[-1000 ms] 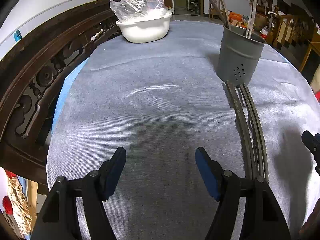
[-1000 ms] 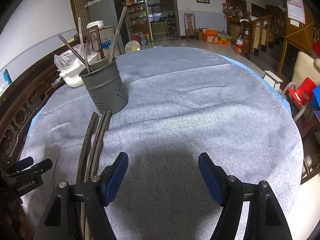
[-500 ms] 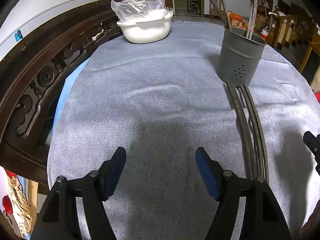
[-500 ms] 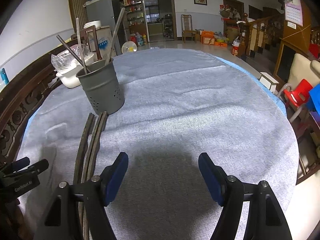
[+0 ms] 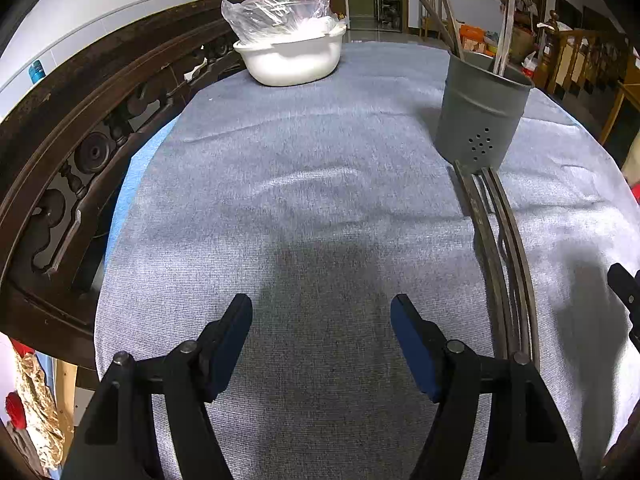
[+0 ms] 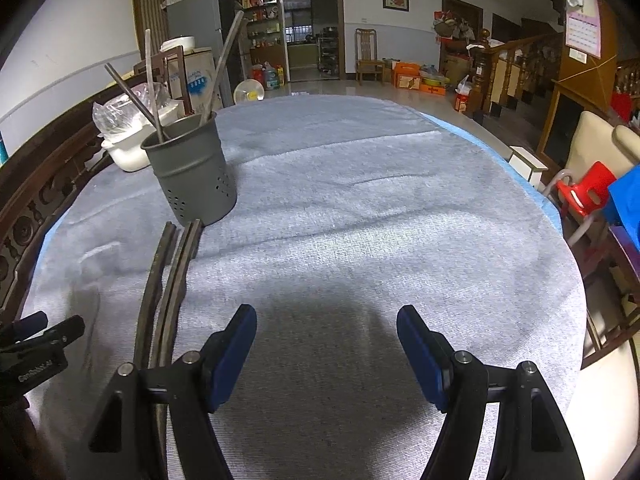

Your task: Organize utensils

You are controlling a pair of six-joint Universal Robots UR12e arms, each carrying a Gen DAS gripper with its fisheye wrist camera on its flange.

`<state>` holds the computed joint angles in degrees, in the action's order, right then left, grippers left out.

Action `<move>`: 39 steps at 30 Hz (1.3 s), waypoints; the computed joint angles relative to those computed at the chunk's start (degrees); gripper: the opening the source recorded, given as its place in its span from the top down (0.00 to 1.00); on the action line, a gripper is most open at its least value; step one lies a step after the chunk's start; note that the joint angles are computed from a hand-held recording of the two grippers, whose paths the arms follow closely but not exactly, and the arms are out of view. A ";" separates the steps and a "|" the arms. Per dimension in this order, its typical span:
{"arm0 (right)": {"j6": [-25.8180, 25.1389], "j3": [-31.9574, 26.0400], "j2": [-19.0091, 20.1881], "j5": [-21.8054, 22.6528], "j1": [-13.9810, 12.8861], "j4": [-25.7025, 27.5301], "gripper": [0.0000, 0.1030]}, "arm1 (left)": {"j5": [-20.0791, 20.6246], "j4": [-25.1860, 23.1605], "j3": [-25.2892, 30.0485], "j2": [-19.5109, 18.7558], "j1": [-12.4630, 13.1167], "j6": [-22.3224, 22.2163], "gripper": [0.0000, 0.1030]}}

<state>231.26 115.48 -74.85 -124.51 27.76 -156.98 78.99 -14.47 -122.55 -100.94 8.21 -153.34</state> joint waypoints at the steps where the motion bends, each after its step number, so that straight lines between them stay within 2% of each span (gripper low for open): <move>1: -0.02 -0.02 0.00 0.01 -0.01 0.14 0.26 | 0.03 0.09 -0.04 -0.07 -0.01 0.04 0.30; 9: 0.47 -0.19 -0.16 0.51 -0.11 2.26 0.26 | 0.75 -0.26 0.09 -0.30 -0.15 0.22 0.30; 12: 0.10 0.17 -0.48 2.27 -0.50 1.25 0.26 | 0.40 -0.82 0.26 -0.33 -0.02 0.10 0.30; 15: -1.51 1.70 -1.30 10.55 -2.25 -5.40 0.26 | -0.14 -1.43 0.48 -0.44 0.24 -0.24 0.30; 18: -0.21 3.28 -1.66 23.98 -5.54 -12.71 0.26 | -0.59 -2.21 0.71 -0.61 0.44 -0.61 0.30; 20: 0.38 3.10 -1.12 30.75 -7.35 -14.03 0.26 | -0.67 -2.29 0.78 -0.73 0.54 -0.72 0.30; 23: -0.22 1.42 0.02 36.23 -8.69 -11.65 0.27 | -1.37 -2.86 1.01 -0.92 0.95 -1.15 0.30; 24: -0.75 0.72 0.34 36.69 -8.81 -10.56 0.28 | -1.50 -2.97 1.04 -0.92 1.05 -1.32 0.30; 26: -2.13 -1.02 0.98 36.89 -8.80 -7.33 0.40 | -1.79 -3.39 1.22 -1.05 1.30 -1.82 0.30; 29: -4.01 -3.85 1.92 35.73 -8.51 -0.60 0.52 | -2.08 -4.07 1.52 -1.27 1.50 -2.32 0.30; 31: -5.18 -5.27 2.50 35.41 -8.40 2.00 0.55 | -2.62 -4.36 1.61 -1.38 1.69 -2.48 0.30; 39: -8.04 -8.63 4.15 32.30 -6.95 6.48 0.60 | -3.23 -5.29 1.98 -2.11 2.01 -2.75 0.30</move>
